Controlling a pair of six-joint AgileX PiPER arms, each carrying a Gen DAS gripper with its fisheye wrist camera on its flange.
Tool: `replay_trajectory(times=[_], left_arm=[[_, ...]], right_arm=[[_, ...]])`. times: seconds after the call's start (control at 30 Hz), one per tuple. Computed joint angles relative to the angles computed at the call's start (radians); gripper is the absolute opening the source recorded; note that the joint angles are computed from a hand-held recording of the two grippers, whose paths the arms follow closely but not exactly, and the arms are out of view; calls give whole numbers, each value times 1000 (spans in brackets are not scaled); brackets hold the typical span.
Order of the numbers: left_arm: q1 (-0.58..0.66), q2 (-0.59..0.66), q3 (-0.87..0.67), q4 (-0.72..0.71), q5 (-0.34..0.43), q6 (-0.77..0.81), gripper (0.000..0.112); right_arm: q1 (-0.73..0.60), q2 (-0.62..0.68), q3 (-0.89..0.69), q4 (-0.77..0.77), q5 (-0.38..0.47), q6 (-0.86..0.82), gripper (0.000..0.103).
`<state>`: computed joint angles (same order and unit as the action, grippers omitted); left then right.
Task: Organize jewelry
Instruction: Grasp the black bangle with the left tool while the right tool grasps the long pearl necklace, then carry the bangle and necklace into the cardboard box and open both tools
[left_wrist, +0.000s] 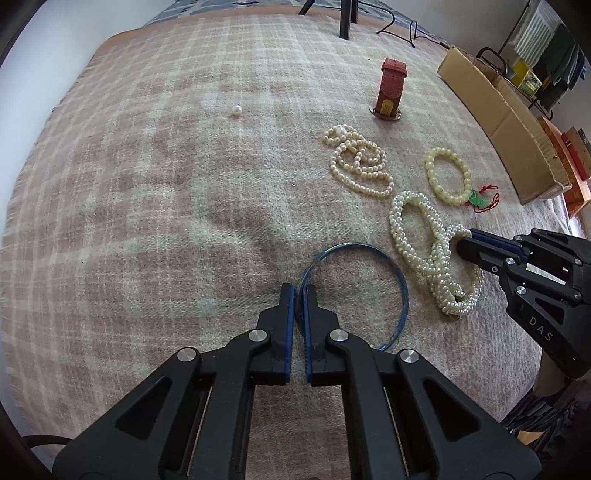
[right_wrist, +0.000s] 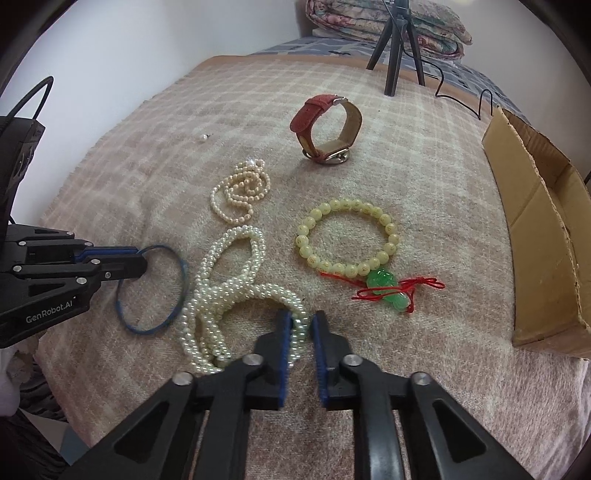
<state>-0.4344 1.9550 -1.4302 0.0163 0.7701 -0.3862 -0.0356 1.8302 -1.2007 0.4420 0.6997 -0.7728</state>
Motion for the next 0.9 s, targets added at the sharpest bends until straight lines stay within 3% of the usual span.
replay_trajectory(times=[0.2,0.4,0.9], left_arm=[[7,-44,27,2,-19,-9,2],[9,-120,63,31,-45,-40,2],[-28,-202,31,148,-62,-145,1]], right_arm=[[-26,-26,6,75,24,-64,6],[-13,-108,53,115,-16,-133,6],[-60,-257,51,245,4,-227,6]])
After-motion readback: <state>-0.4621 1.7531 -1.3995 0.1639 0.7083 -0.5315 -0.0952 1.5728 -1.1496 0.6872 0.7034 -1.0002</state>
